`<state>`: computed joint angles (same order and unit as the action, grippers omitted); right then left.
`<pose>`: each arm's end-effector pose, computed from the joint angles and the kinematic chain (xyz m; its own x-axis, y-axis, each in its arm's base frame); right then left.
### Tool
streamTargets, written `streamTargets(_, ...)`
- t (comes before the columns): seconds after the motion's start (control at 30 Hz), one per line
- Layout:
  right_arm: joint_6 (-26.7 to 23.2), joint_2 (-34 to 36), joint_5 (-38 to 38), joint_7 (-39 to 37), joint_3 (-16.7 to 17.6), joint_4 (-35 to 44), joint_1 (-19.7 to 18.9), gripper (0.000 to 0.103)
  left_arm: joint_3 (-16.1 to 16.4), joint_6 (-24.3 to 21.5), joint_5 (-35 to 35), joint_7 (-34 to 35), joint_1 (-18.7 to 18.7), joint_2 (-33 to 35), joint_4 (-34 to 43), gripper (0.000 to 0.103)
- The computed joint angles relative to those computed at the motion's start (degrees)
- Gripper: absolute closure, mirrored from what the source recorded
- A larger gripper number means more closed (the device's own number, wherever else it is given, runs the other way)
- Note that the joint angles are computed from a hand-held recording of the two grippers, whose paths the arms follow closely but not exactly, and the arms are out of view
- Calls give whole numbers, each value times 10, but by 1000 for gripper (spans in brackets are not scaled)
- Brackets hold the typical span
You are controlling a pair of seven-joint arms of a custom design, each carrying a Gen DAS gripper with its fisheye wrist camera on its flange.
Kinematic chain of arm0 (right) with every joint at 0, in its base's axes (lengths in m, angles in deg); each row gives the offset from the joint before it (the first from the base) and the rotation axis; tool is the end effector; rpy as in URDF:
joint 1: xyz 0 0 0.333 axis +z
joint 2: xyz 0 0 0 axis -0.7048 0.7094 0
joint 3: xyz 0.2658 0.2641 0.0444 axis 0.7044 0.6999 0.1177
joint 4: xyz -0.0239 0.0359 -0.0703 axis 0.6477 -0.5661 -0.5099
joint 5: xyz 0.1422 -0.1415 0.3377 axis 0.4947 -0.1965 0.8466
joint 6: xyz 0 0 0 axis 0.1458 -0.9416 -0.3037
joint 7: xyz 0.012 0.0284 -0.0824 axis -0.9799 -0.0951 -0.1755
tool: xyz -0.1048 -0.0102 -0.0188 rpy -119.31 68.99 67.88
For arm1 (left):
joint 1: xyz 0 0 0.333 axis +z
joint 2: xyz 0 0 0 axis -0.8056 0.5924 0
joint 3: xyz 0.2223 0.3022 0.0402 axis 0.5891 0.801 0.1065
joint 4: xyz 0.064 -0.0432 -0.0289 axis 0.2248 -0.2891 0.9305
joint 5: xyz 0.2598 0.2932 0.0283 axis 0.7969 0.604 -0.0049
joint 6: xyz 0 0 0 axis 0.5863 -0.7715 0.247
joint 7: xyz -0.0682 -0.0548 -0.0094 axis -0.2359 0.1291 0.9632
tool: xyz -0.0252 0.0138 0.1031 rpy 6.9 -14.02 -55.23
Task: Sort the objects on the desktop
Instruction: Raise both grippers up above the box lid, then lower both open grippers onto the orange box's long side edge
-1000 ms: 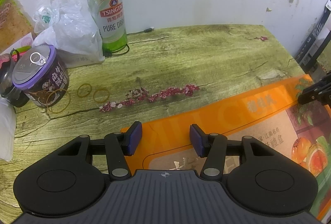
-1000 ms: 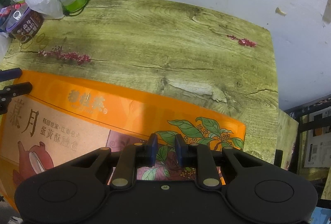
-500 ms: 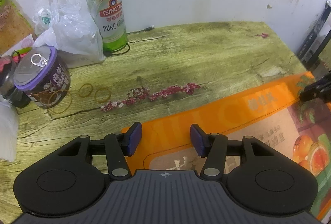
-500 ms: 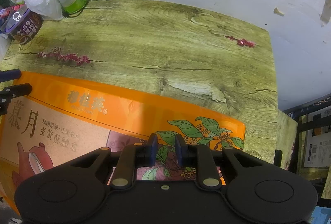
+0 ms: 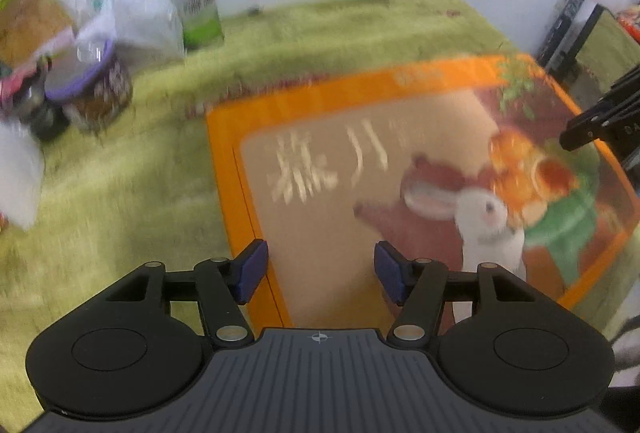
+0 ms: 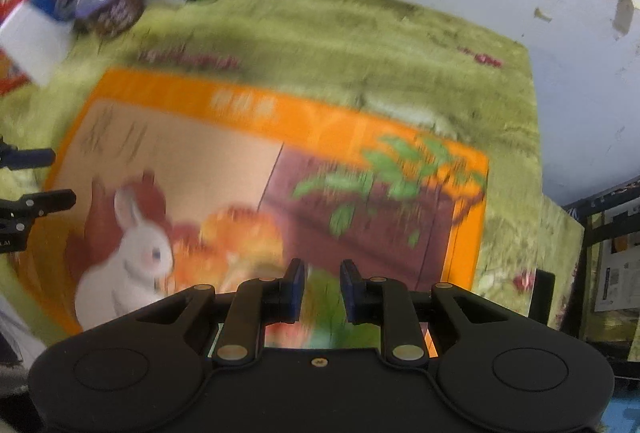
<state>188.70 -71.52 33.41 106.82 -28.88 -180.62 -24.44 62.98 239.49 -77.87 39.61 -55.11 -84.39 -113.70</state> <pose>0.5969 0.2432 0.4842 0.1621 -0.9867 -0.0105 -0.9462 -0.1524 -0.2854 0.5435 -0.0598 0.4604 -0.4343 -0.9006 0.0182 -0.7959 0.3742 -0.4760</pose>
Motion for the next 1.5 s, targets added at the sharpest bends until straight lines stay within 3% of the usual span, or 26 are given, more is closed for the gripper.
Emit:
streamTargets(0.1, -9, 0, -3, -4, 2, -10, 3, 83, -2, 35, 10, -2, -4, -5, -21, 43)
streamTargets(0.2, 5, -1, -25, 4, 1, -25, 11, 82, 0, 40, -2, 0, -6, -4, -23, 41)
streamTargets(0.33, 27, -10, -13, 12, 1, -41, 6, 83, 1, 22, 32, -31, -6, -12, -21, 43)
streamTargets(0.43, 32, -30, -8, 7, 4, -58, 4, 83, 9, 1, -7, -13, -9, -33, -27, 43)
streamTargets(0.63, 32, -87, 34, -25, 21, -117, -6, 83, 16, 4, 58, -57, -20, -75, -80, 42)
streamTargets(0.73, 31, -96, 38, -37, 28, -138, -5, 82, 21, 36, 75, -91, -29, -85, -105, 41)
streamTargets(0.83, 65, -101, 6, -27, 33, -159, -2, 82, 28, 59, 85, -112, -40, -86, -116, 39)
streamTargets(0.93, 107, -107, 10, -30, 32, -179, -5, 82, 50, 71, 49, -85, -61, -90, -122, 39)
streamTargets(0.97, 127, -115, 21, -34, 31, -191, -7, 79, 52, 76, 44, -88, -61, -93, -123, 39)
streamTargets(1.03, 186, -141, 48, -33, 28, -229, -15, 62, 72, 88, -1, -71, -74, -97, -124, 32)
streamTargets(1.07, 222, -160, 63, -29, 26, -256, -20, 49, 83, 92, -30, -59, -82, -98, -123, 27)
streamTargets(1.1, 263, -179, 86, -29, 23, -285, -26, 36, 96, 87, -65, -44, -90, -96, -117, 24)
streamTargets(1.17, 331, -211, 148, -49, 12, -334, -27, 23, 102, 83, -107, -36, -86, -85, -105, 17)
streamTargets(1.23, 363, -225, 267, -124, -34, -359, 14, 12, 107, 65, -162, -7, -83, -67, -83, 9)
streamTargets(1.3, 358, -223, 449, -266, -124, -353, 105, 10, 107, 39, -208, 14, -73, -46, -57, 7)
streamTargets(1.37, 330, -209, 620, -397, -187, -332, 158, 10, 100, 17, -243, 29, -61, -27, -36, 6)
streamTargets(1.5, 272, -171, 802, -516, -210, -299, 148, 10, 76, -10, -256, 35, -33, 3, -8, 4)
